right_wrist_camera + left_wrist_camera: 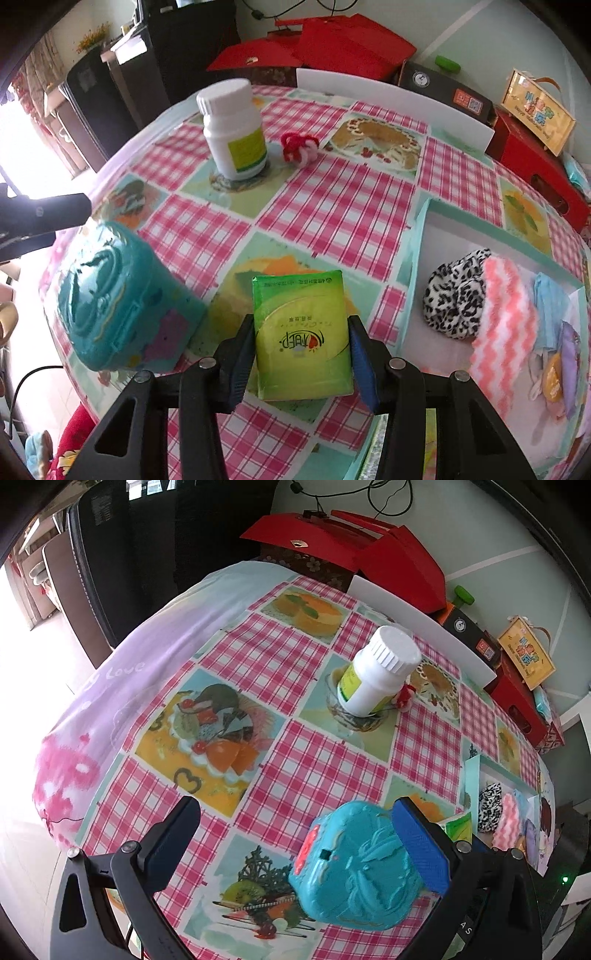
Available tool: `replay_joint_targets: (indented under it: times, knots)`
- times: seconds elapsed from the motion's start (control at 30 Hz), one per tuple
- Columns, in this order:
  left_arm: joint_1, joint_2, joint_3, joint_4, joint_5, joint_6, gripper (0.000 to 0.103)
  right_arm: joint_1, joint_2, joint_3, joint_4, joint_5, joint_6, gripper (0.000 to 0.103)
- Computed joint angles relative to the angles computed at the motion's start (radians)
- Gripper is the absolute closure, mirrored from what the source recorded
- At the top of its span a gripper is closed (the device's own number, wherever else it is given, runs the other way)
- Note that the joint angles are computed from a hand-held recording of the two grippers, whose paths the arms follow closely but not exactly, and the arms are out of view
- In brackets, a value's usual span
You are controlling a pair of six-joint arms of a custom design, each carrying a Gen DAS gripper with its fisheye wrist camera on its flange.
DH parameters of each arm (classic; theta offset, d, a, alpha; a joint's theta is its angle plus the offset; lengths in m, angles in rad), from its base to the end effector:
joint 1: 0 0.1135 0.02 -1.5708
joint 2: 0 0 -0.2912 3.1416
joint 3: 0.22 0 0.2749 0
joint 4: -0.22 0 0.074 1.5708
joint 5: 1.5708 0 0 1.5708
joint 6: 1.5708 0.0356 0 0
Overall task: Organize soft objects
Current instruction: 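Grasp the green tissue pack with the right tool and lift it, then reach the left tool to the red hair tie while the right tool holds the tissue pack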
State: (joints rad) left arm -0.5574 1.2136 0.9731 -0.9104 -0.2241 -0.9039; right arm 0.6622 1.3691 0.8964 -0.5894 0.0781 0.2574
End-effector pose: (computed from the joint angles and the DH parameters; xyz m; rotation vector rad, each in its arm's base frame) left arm 0.2056 -0.1188 0.2814 -0.5248 2.6267 -0.1564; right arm 0.2234 0.1707 0.2344 -0.5052 2.5953 0.2125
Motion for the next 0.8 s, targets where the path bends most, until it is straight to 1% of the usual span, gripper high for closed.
replay_joint_targets:
  times: [0.4,0.67,0.73,0.8]
  knots:
    - [-0.013,0.112,0.154,-0.045,-0.021,0.022,0.000,-0.095,-0.037,0.025,0.020,-0.056,-0.013,0.052]
    - [-0.030,0.268,0.304,-0.029,0.011,0.045,0.000,-0.305,-0.113,0.034,0.015,-0.133,-0.037,0.052]
    - [-0.032,0.326,0.354,-0.022,0.032,0.057,0.000,-0.366,-0.137,0.030,0.015,-0.163,-0.041,0.052]
    - [-0.032,0.395,0.409,-0.014,0.060,0.066,0.001,-0.407,-0.154,0.027,0.010,-0.170,-0.044,0.052]
